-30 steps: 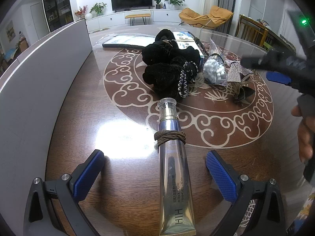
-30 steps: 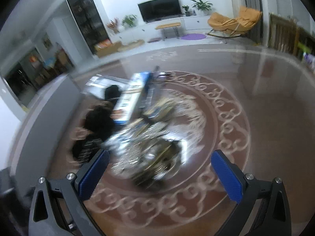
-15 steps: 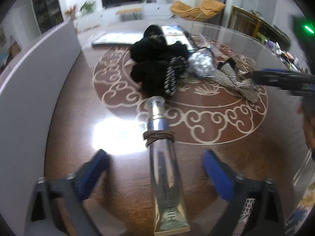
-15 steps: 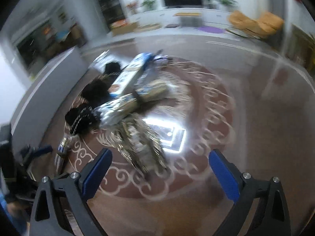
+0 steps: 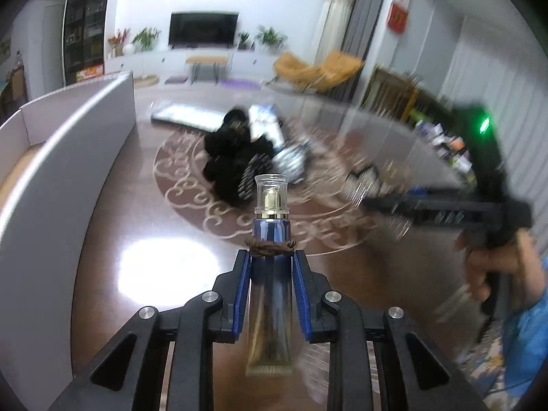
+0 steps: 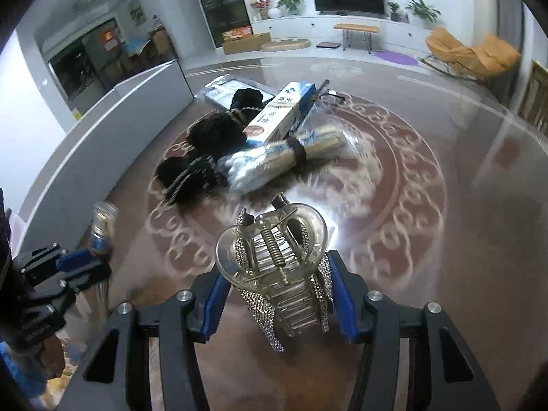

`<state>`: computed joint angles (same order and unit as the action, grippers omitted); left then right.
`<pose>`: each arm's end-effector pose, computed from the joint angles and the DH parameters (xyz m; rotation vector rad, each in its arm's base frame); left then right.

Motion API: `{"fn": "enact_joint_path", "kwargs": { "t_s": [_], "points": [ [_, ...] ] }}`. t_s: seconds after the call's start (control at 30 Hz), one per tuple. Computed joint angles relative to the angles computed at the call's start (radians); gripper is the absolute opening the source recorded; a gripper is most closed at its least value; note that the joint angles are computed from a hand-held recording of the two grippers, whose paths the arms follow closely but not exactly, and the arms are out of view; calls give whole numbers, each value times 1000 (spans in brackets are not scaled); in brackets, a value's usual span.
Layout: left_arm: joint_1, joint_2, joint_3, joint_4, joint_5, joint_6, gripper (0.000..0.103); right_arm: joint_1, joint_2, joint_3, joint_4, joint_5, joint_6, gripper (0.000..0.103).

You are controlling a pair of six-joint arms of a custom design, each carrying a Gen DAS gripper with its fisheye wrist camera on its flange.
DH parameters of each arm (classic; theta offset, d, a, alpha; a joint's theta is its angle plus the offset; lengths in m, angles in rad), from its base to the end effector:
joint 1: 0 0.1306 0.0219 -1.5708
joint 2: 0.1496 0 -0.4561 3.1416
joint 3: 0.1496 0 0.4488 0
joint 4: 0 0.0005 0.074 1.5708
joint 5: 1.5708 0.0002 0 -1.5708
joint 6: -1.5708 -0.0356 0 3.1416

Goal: Organize objects
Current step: 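Carry the tube and claw clip over the bin and open both tools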

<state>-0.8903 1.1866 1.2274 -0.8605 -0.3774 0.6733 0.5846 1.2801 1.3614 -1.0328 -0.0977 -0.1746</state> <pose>0.2849 -0.3319 0.5141 0.0781 2.3402 -0.3322 0.3890 0.2610 0.5294 -0.5624 2.5076 0.4213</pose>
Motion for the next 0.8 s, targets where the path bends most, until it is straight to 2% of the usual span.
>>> {"fn": "enact_joint_path", "kwargs": {
  "t_s": [0.23, 0.43, 0.53, 0.7, 0.8],
  "points": [
    [-107, -108, 9, 43, -145, -7, 24, 82, -65, -10, -17, 14, -32, 55],
    [-155, -207, 37, 2, -282, 13, 24, 179, -43, 80, -31, 29, -25, 55],
    [-152, -266, 47, -75, -341, 59, 24, 231, 5, 165, -32, 17, -32, 55],
    [-99, -385, 36, -252, -406, 206, 24, 333, 123, 347, -19, -19, -31, 55],
    [-13, -437, 20, -349, -385, 246, 24, 393, 213, 465, -38, -56, -30, 55]
  ]
}}
